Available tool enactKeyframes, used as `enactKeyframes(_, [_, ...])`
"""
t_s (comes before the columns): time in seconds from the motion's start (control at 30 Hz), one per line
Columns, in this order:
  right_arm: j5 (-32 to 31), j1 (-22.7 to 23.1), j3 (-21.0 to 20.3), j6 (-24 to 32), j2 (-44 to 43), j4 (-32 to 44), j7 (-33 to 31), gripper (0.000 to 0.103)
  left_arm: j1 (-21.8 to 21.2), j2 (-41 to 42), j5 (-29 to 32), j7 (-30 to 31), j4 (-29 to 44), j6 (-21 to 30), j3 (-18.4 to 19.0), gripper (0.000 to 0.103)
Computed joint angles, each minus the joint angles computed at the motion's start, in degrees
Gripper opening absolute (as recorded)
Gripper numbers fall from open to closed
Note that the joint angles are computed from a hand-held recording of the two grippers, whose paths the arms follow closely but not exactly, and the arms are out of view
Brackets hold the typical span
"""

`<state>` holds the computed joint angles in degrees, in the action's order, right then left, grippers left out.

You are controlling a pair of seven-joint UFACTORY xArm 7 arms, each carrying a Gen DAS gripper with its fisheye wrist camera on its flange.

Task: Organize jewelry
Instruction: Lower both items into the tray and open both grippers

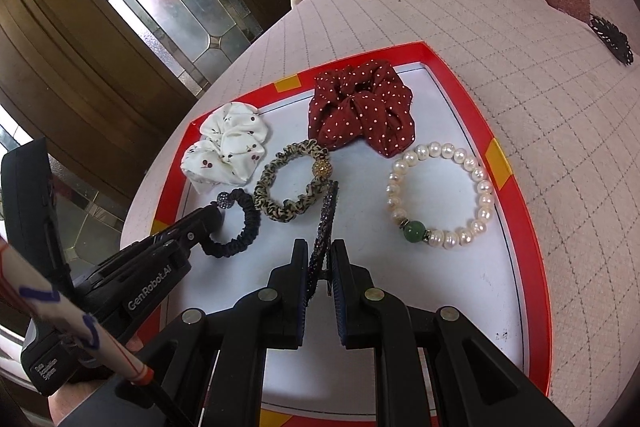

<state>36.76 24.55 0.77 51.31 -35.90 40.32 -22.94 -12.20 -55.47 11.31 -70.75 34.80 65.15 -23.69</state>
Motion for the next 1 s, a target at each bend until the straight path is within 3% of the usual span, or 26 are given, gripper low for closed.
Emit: enactKeyframes(1.0, [-1.27, 0.17, 1.11, -2.05, 3.22, 1.68, 1.90, 0.014, 0.58, -0.75, 0.09, -0.27, -0.93, -2.03, 0.53, 0.011])
